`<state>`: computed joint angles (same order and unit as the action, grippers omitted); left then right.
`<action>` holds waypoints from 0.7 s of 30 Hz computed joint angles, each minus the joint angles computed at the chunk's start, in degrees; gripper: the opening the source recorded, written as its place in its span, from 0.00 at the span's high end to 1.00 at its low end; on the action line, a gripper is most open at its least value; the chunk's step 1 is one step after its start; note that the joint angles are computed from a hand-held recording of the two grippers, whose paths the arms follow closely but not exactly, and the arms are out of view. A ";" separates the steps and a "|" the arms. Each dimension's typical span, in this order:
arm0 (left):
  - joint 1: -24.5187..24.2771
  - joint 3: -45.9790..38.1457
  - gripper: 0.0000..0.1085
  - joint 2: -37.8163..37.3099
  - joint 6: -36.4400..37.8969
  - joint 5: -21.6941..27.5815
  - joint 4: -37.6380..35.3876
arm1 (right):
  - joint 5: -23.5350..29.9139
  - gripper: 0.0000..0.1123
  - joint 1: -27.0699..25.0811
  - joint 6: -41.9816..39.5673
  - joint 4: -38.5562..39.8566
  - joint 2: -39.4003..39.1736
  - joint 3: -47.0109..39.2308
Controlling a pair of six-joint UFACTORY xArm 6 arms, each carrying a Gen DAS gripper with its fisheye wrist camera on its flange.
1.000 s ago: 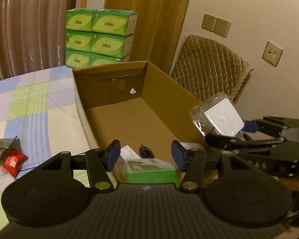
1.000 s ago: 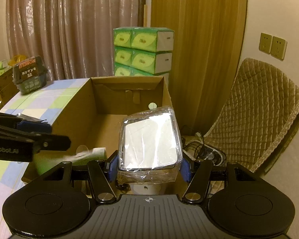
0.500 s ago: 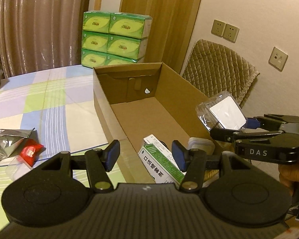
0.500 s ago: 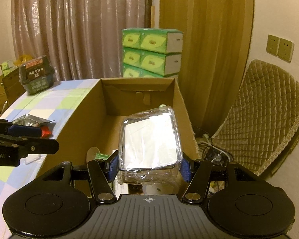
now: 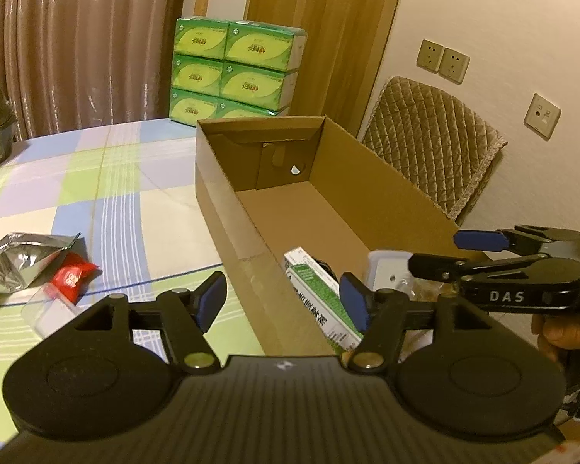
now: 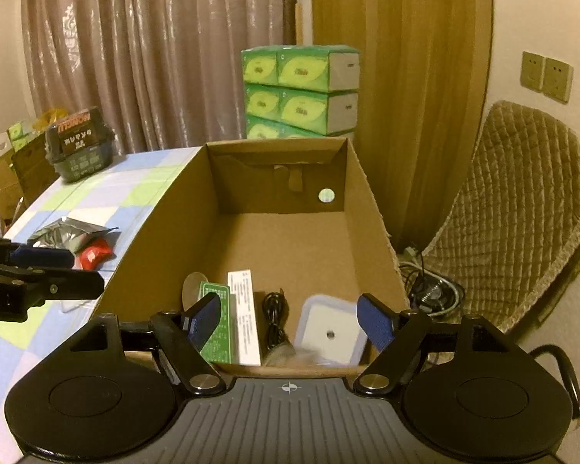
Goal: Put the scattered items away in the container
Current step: 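Open both grippers to drop the container and spray box into the cardboard box, then move both tools back over the remaining items on the table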
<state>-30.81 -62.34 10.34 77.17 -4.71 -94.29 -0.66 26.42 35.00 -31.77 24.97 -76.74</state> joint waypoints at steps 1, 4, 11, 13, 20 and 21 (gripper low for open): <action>0.01 0.41 0.45 -0.32 0.16 0.00 -0.29 | -0.10 0.33 -0.28 3.16 -2.98 -0.43 0.34; -0.07 1.95 0.44 -1.56 1.16 -0.16 -1.43 | -0.20 0.33 -0.61 9.06 -8.35 -1.85 1.56; -0.38 5.92 0.39 -5.94 8.40 -1.38 -10.12 | -0.55 0.30 -0.78 25.15 -23.81 -5.23 3.59; -0.37 7.47 0.38 -7.40 8.88 -1.80 -11.05 | -0.50 0.29 -0.47 28.82 -26.87 -6.06 3.92; 0.56 11.85 0.38 -13.33 19.90 -3.85 -22.96 | -0.52 0.28 1.92 34.88 -32.05 -9.00 6.13; 0.86 12.17 0.38 -14.23 22.95 -4.25 -25.88 | -0.48 0.28 2.33 35.43 -32.57 -9.34 6.38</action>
<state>-29.95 -50.17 -3.89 100.12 -8.96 -120.17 -1.13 28.75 70.42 -64.34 15.63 -70.36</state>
